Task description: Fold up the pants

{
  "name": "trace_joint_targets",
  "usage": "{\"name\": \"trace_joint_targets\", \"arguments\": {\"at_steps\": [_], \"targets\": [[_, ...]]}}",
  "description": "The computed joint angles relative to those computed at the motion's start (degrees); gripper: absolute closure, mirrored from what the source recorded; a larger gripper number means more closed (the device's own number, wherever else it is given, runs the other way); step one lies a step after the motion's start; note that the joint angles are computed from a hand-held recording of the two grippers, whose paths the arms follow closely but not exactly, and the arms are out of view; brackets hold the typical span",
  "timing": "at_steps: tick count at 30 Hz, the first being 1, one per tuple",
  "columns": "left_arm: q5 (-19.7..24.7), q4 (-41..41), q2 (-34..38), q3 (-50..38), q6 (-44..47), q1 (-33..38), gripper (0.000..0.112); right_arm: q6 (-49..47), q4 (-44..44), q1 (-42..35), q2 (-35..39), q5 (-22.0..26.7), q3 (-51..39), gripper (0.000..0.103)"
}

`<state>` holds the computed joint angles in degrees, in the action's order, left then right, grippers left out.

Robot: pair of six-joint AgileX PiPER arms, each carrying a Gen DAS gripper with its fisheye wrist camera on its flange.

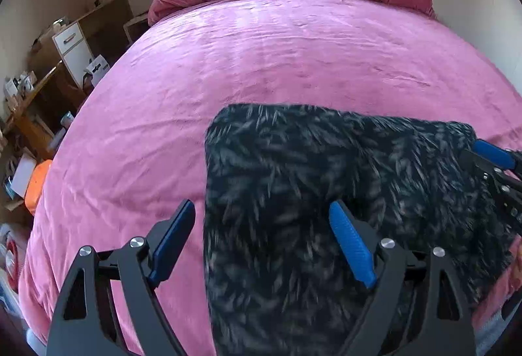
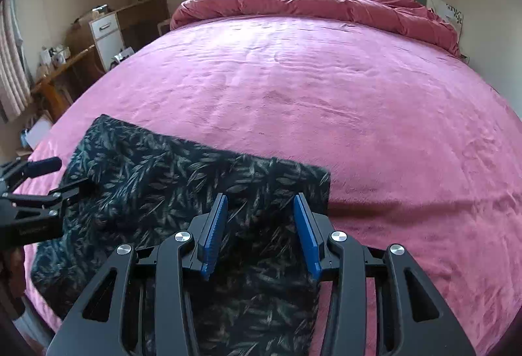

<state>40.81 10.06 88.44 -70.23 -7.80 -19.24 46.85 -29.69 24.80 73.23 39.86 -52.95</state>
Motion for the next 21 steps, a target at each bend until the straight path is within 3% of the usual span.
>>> {"name": "trace_joint_targets", "arguments": {"at_steps": [2, 5, 9, 13, 16, 21], "targets": [[0.4, 0.1, 3.1, -2.6, 0.1, -0.1, 0.027, -2.4, 3.0, -2.7, 2.0, -1.1, -0.7, 0.062], [2.3, -2.4, 8.7, -8.0, 1.6, 1.3, 0.018, -5.6, 7.4, -6.9, 4.5, -5.1, -0.4, 0.061], [2.3, -8.9, 12.4, -10.6, 4.7, 4.2, 0.013, -7.4, 10.8, -9.1, 3.2, -8.9, 1.9, 0.06], [-1.4, -12.3, 8.0, -5.4, 8.1, 5.5, 0.013, -5.3, 10.1, -8.8, -1.1, -11.4, 5.5, 0.055], [-4.1, -15.9, 3.7, -0.4, 12.3, 7.4, 0.014, -4.4, 11.2, -8.2, -4.6, -10.4, 7.0, 0.038], [-4.9, -25.8, -2.1, 8.1, 23.9, 12.2, 0.013, -5.7, 18.6, -9.3, -9.6, -8.4, 10.4, 0.033]]}}
